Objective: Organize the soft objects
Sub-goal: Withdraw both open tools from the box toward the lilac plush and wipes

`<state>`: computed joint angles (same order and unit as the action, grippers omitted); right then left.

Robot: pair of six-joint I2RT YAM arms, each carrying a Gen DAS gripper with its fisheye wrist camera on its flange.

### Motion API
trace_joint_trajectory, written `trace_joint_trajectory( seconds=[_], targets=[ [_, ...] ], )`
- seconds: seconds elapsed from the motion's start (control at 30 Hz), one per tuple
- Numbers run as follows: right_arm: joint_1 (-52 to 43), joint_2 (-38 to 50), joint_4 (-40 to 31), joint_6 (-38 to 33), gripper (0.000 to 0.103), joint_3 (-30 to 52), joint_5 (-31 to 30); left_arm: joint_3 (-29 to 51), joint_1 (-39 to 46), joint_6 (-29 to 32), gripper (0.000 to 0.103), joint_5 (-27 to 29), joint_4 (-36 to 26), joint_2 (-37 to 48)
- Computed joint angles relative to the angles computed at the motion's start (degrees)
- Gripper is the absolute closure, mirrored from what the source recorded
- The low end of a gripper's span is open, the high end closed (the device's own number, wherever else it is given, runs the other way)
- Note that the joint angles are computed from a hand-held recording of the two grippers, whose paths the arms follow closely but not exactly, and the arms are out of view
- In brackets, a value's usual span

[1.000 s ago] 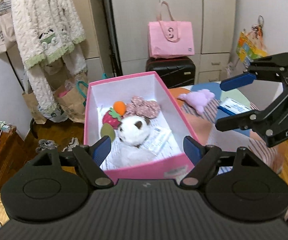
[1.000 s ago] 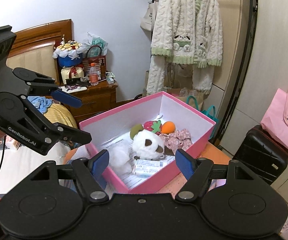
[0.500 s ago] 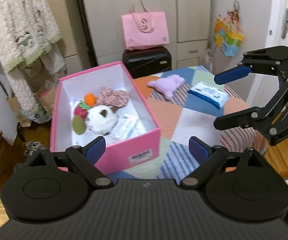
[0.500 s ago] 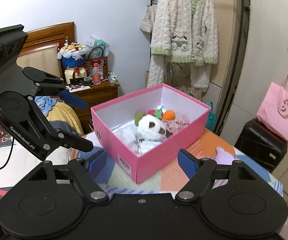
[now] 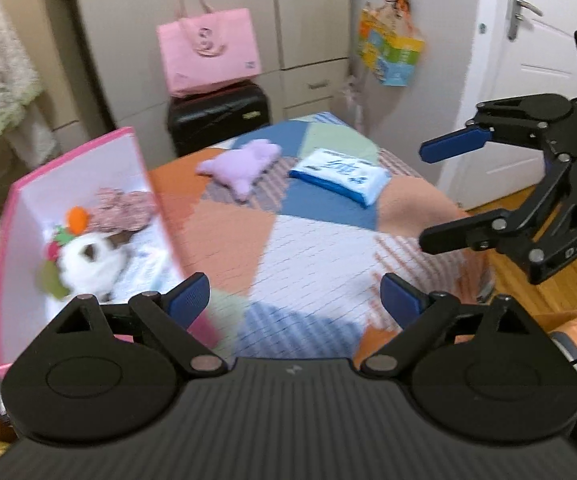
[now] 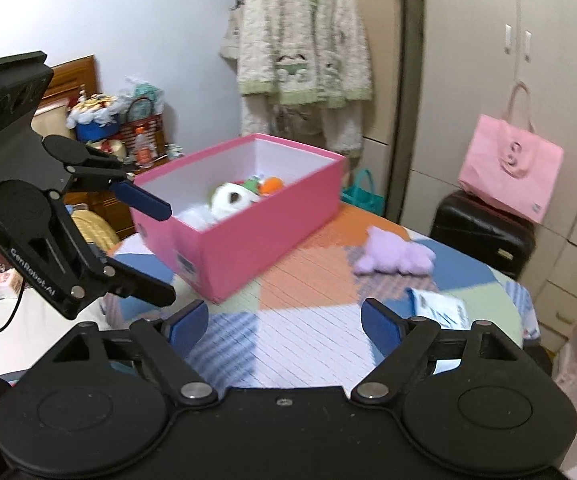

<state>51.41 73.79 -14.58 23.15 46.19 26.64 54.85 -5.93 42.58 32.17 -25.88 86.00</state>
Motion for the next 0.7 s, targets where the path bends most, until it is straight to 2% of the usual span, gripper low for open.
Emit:
trace_joint_trajectory(
  seconds=[0.23, 0.37, 0.57, 0.7],
  targets=[
    [-4.9, -3.9, 5.1, 0.6, 0.012, -8.5, -0.4, 1.4, -6.7, -4.3, 0.01, -0.4, 3.5, 5.5],
    [-8.1, -3.6, 8.9, -1.5, 0.012, -12.1, -0.5, 2.0, -8.8, -8.4, 0.01, 0.1, 7.8, 8.8],
    [-14.6, -1.3, 21.3, -6.8, 0.012, -19.1, -4.3, 2.1, -12.0, -15.0, 0.01, -1.4, 18.3, 13.9],
    [-19.7, 2.1, 32.2, -9.5, 0.012, -23.3, -7.8, 4.1, -13.8, -18.2, 0.01, -0.7, 21.2, 18.2]
  ],
)
